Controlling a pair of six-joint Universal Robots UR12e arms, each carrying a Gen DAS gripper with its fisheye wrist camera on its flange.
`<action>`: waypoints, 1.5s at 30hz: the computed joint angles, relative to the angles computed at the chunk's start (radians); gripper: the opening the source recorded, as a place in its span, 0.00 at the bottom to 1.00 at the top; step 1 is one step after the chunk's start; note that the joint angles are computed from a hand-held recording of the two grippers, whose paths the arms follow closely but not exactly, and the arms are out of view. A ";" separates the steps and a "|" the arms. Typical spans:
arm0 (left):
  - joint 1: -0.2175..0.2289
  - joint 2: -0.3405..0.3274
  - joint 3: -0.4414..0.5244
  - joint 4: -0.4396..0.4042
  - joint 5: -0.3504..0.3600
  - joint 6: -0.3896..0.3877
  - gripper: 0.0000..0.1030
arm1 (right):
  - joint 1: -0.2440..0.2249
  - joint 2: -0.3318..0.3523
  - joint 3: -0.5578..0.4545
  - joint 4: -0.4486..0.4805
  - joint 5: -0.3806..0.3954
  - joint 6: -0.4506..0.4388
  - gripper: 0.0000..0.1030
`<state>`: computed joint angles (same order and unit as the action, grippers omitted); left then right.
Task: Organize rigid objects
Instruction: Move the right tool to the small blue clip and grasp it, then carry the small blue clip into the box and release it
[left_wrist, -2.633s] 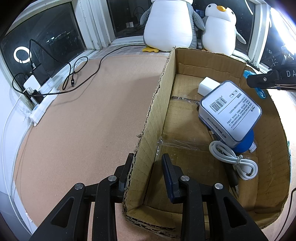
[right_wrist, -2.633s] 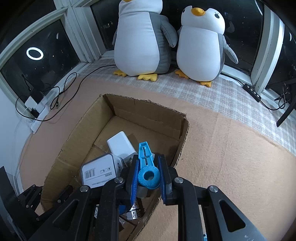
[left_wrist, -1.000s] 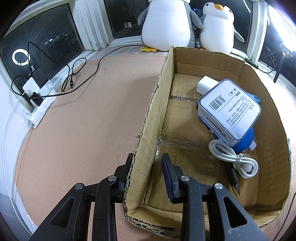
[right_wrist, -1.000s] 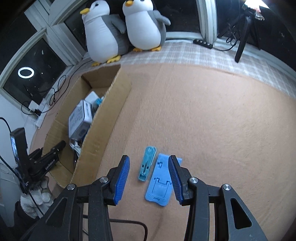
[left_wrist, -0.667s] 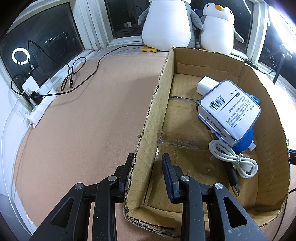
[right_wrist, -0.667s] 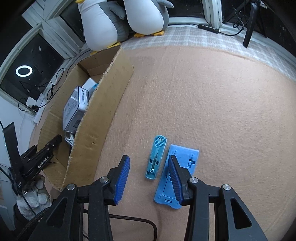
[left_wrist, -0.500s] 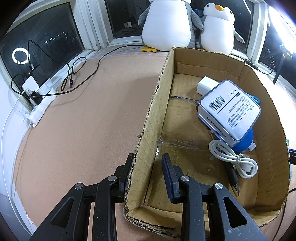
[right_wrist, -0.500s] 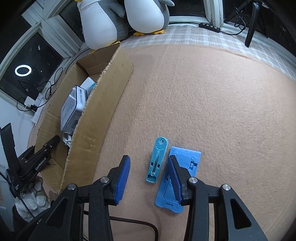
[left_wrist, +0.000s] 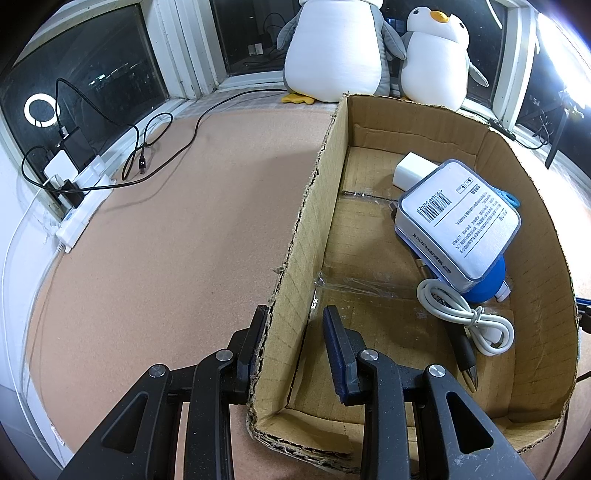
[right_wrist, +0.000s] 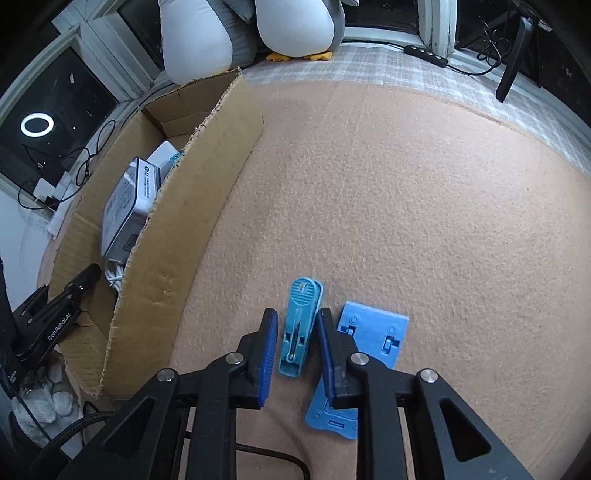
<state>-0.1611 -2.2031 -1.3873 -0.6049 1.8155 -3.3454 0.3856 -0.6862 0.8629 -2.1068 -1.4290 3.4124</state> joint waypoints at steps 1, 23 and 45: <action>0.000 0.000 -0.001 0.000 0.000 -0.001 0.31 | 0.002 0.003 -0.005 0.003 -0.012 -0.007 0.17; 0.000 0.001 -0.001 0.001 0.000 -0.002 0.31 | 0.014 -0.021 0.029 -0.070 -0.060 -0.051 0.11; 0.002 0.002 -0.004 0.006 -0.007 -0.005 0.31 | 0.036 0.038 -0.141 -0.115 0.007 -0.127 0.11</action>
